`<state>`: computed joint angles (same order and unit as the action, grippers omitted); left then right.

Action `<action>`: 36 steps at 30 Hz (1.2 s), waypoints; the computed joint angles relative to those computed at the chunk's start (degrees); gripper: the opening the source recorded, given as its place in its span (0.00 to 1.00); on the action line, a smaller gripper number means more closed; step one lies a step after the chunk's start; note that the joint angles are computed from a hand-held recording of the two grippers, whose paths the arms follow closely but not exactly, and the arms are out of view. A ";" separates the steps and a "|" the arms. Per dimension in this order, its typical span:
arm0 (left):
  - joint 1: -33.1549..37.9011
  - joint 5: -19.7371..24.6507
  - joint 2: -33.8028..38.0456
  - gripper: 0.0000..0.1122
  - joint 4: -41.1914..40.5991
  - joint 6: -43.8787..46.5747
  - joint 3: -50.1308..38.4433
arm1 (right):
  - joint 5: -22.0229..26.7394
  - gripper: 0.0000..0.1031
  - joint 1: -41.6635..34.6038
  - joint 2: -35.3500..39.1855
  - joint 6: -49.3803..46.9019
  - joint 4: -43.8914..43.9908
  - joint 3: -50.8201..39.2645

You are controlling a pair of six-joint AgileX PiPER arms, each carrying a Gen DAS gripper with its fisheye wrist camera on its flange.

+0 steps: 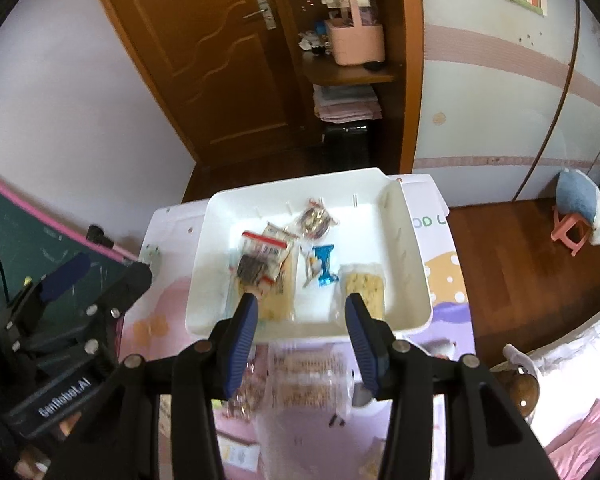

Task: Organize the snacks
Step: 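Move both tools back over the snacks on the tablecloth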

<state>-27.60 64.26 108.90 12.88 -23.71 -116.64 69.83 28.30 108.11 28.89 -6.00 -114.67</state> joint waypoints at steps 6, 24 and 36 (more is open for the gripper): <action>-3.66 -2.33 -13.82 0.79 5.71 -6.73 16.21 | -2.23 0.45 5.63 -9.77 1.52 -4.08 11.46; 12.66 0.88 -35.37 0.79 -2.13 6.57 42.87 | -10.23 0.44 21.94 -15.61 3.11 -4.67 30.39; 25.39 -11.32 -26.02 0.79 -10.95 29.77 59.82 | -13.47 0.44 26.16 -1.27 -0.19 -2.45 31.03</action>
<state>-2.21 52.94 82.87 1.92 6.06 -56.82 56.36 54.46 106.84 28.70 -8.45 -83.64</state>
